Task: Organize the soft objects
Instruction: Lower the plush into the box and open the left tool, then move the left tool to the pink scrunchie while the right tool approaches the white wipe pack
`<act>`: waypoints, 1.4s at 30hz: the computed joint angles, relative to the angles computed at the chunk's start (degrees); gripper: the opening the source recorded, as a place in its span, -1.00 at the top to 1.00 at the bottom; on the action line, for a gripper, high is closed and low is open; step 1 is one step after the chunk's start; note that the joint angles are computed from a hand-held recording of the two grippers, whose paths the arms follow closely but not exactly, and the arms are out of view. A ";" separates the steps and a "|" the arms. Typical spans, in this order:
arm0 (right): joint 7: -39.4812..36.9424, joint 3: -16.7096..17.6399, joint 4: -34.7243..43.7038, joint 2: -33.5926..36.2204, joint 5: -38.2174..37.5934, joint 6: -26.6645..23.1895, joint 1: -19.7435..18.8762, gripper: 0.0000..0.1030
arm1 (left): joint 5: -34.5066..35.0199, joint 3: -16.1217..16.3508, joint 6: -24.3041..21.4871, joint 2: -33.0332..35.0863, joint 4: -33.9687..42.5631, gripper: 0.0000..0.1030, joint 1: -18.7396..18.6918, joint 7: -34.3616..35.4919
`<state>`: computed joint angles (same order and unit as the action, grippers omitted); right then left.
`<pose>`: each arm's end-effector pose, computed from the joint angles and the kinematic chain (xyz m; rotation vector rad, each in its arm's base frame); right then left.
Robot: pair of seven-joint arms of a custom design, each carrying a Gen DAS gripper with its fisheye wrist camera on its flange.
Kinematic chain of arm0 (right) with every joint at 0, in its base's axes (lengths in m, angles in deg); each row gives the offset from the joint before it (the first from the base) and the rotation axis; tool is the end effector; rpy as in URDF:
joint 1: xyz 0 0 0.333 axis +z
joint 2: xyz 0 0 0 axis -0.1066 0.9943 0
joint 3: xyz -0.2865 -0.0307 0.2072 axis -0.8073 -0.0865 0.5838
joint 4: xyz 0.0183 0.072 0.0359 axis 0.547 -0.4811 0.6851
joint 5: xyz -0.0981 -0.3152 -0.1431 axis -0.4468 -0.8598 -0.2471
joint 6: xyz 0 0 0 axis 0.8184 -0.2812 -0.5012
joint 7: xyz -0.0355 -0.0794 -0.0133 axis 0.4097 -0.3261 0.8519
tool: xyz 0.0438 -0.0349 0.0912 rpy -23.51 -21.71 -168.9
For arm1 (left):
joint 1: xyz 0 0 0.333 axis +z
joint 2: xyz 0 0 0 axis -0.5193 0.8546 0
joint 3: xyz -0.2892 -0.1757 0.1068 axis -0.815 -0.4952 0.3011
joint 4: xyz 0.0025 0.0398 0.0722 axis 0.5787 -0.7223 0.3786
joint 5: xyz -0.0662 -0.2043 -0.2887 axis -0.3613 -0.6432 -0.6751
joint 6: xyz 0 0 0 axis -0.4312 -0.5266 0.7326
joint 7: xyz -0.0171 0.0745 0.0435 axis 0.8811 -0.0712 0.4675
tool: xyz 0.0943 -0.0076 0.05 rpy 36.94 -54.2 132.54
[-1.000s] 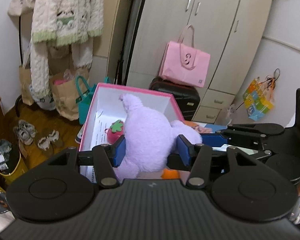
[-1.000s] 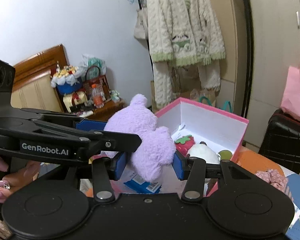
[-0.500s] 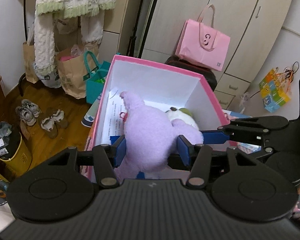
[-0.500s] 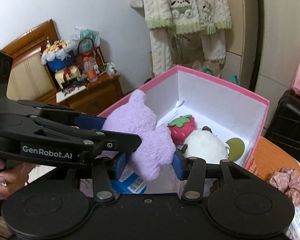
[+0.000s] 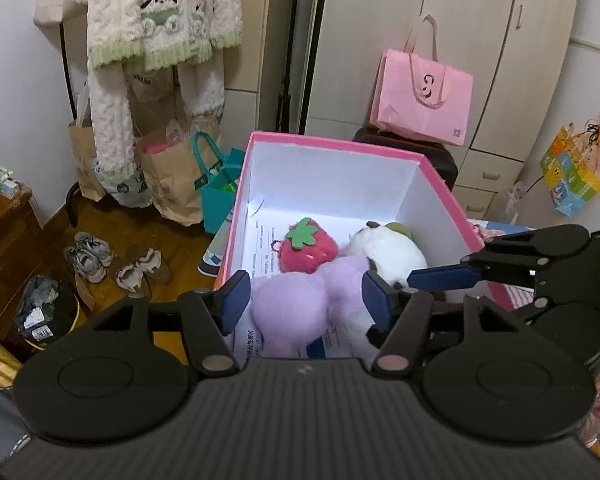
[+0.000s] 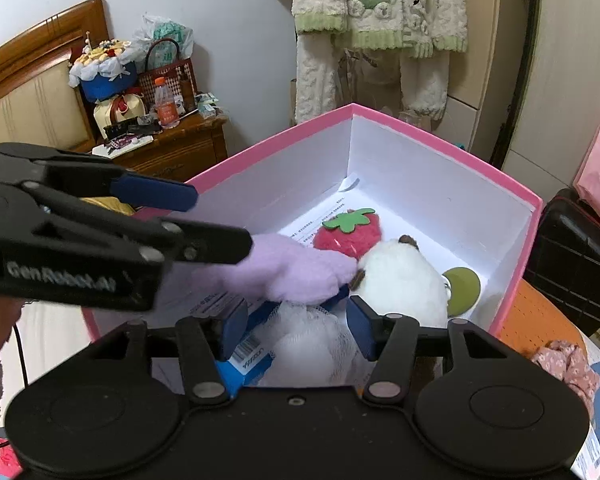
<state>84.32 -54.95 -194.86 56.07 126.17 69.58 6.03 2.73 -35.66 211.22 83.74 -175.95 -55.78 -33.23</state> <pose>0.5421 0.1187 0.5016 -2.2184 0.9751 -0.3345 0.4740 -0.3885 0.5002 -1.7017 1.7566 -0.9892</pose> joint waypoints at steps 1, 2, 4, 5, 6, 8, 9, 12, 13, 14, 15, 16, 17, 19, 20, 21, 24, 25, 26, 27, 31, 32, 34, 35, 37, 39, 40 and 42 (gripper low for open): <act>-0.73 -0.10 -0.39 -0.52 0.88 -0.13 -0.15 -0.17 | 0.44 -0.04 -0.05 -0.52 -0.29 -0.18 -0.13 0.05; -1.47 -0.21 -0.91 -1.25 1.79 -0.35 -0.27 -0.17 | 0.69 -0.19 0.06 -1.17 -0.77 -0.19 -0.17 0.33; -3.11 -0.62 -1.96 -2.81 3.56 -1.01 -0.50 -0.17 | -0.22 -0.74 1.11 -2.42 -1.78 -0.20 0.18 1.99; -3.69 -0.88 -2.42 -3.59 4.27 -1.41 -0.61 -0.17 | -0.92 -1.02 1.92 -3.14 -2.47 -0.21 0.41 2.83; -4.09 -1.20 -2.96 -4.60 4.82 -2.05 -0.76 -0.17 | -2.05 -1.39 2.71 -3.87 -3.09 -0.21 0.66 4.21; -4.14 -1.74 -3.55 -6.06 5.05 -3.44 -1.00 -0.18 | -4.25 -1.99 4.05 -5.08 -4.12 -0.21 1.08 6.91; -3.94 -1.99 -3.99 -6.97 4.95 -4.09 -1.13 -0.17 | -5.52 -2.32 4.66 -5.70 -4.62 -0.21 1.23 8.37; -3.53 -2.51 -5.59 -9.77 4.13 -5.08 -1.35 -0.18 | -9.41 -3.35 5.99 -7.72 -6.16 -0.21 1.41 13.09; -3.65 -2.73 -6.11 -10.63 4.02 -5.31 -1.39 -0.18 | -10.75 -3.66 6.13 -8.22 -6.44 -0.21 1.41 14.56; -3.79 -2.97 -6.63 -11.50 3.98 -5.60 -1.42 -0.18 | -12.22 -4.00 6.28 -8.76 -6.77 -0.21 1.38 16.26; -3.84 -3.23 -7.15 -12.44 3.91 -6.03 -1.48 -0.18 | -13.41 -4.29 6.39 -9.34 -7.13 -0.21 1.31 17.59; -3.79 -3.48 -7.64 -13.33 3.77 -6.47 -1.57 -0.18 | -14.47 -4.58 6.34 -9.92 -7.44 -0.21 1.20 18.76; -3.72 -3.68 -8.12 -14.16 3.62 -6.76 -1.66 -0.18 | -15.24 -4.85 6.18 -10.47 -7.78 -0.21 1.07 19.67; -3.95 -4.10 -9.26 -16.02 3.45 -7.04 -1.79 -0.18 | -16.58 -5.43 5.68 -11.46 -8.28 -0.21 0.75 21.18; -4.29 -4.36 -9.91 -17.05 3.49 -7.22 -1.84 -0.18 | -17.53 -5.72 5.49 -11.91 -8.54 -0.21 0.56 22.22; -4.59 -4.63 -10.42 -17.94 3.52 -7.44 -1.89 -0.18 | -18.42 -5.96 5.45 -12.31 -8.84 -0.21 0.41 23.13; -5.74 -5.54 -12.60 -21.32 3.64 -8.14 -2.18 -0.18 | -20.82 -6.62 5.65 -13.33 -9.71 -0.21 -0.12 25.50; -6.12 -5.75 -13.34 -22.40 3.71 -8.18 -2.25 -0.18 | -21.06 -6.91 5.53 -13.57 -9.87 -0.21 -0.33 25.62; -6.56 -6.07 -14.12 -23.56 3.80 -8.26 -2.38 -0.18 | -21.16 -7.21 5.31 -13.77 -9.99 -0.21 -0.56 25.71; -6.94 -6.42 -14.84 -24.61 3.93 -8.39 -2.52 -0.18 | -21.22 -7.49 5.10 -13.93 -10.09 -0.22 -0.80 25.93; -8.77 -7.89 -17.93 -29.06 4.17 -8.64 -3.46 -0.18 | -21.97 -8.49 3.79 -13.97 -10.12 -0.22 -2.02 27.25; -9.14 -8.24 -18.75 -30.17 4.17 -8.59 -3.81 -0.18 | -22.22 -8.71 3.48 -13.70 -9.94 -0.22 -2.38 27.67; -9.62 -8.96 -20.30 -32.12 4.13 -8.57 -4.60 -0.18 | -23.95 -9.00 3.25 -13.28 -9.83 -0.22 -3.22 29.47; -9.85 -9.29 -20.95 -32.93 4.07 -8.53 -5.00 -0.18 | -25.58 -9.04 3.58 -12.99 -9.83 -0.22 -3.65 31.10; -10.25 -10.09 -22.31 -34.55 3.98 -8.59 -5.90 -0.18 | -29.78 -8.98 5.52 -12.43 -10.21 -0.30 -4.36 35.09; -10.61 -10.93 -23.03 -35.38 3.79 -9.11 -6.67 -0.18 | -31.46 -9.20 6.57 -11.76 -10.12 -0.34 -4.95 35.99; -10.47 -11.18 -23.32 -35.63 3.51 -9.27 -7.27 -0.18 | -31.17 -9.35 6.54 -11.35 -9.73 -0.35 -5.25 35.91; -10.30 -11.34 -23.80 -35.96 3.13 -9.14 -8.20 -0.18 | -29.64 -9.59 6.37 -10.33 -8.69 -0.35 -5.89 34.88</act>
